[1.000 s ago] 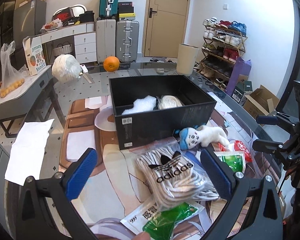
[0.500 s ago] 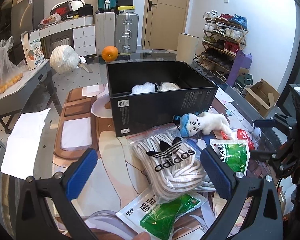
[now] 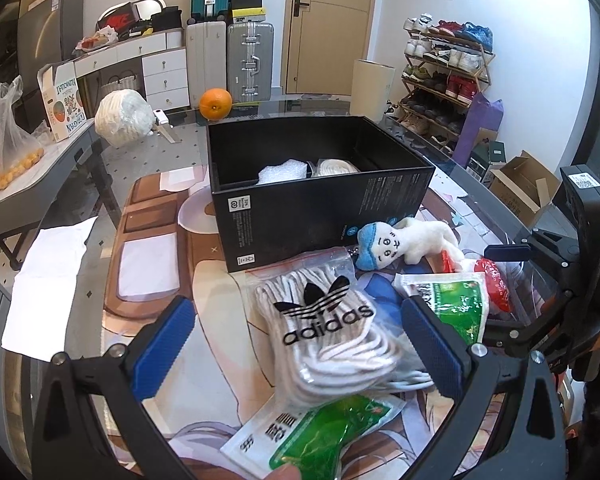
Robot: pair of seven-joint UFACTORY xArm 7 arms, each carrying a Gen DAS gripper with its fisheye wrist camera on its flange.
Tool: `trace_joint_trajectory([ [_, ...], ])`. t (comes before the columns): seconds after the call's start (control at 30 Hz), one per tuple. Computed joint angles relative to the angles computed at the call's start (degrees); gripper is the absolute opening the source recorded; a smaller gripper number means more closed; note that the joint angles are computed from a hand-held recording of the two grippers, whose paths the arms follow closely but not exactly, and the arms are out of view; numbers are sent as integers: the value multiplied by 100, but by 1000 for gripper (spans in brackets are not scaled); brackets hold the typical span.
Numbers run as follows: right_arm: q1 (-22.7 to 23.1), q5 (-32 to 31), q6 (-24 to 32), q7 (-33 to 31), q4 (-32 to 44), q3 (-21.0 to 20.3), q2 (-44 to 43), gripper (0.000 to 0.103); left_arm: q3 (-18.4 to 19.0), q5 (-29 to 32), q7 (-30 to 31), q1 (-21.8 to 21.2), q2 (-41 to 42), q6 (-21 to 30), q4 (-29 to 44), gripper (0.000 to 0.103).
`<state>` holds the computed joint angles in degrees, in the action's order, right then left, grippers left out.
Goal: Organize soft objects
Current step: 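Grasp the adidas lace bag with left tool while right grasps the red packet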
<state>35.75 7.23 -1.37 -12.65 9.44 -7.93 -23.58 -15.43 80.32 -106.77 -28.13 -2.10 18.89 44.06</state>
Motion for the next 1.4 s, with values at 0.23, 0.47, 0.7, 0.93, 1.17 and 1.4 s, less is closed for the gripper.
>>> trace_joint_trajectory([
  [0.23,-56,-61,-220,217,18,-100,125,102,18,-70,100,2,27,-18,19,103],
  [0.47,313,-117,-330,75,-32,-717,21,93,42,-66,81,18,74,-90,29,103],
  [0.7,62,-192,-306,199,-27,-416,48,94,61,-57,71,12,100,-123,41,103],
  [0.93,-121,-309,-425,388,65,-176,270,95,69,-43,56,2,139,-123,66,103],
  [1.17,126,-554,-440,293,-36,-519,79,62,98,48,-34,-11,174,-167,71,103],
  [1.4,481,-364,-237,-105,-116,-1062,-225,49,107,101,-116,-5,163,-194,45,103],
])
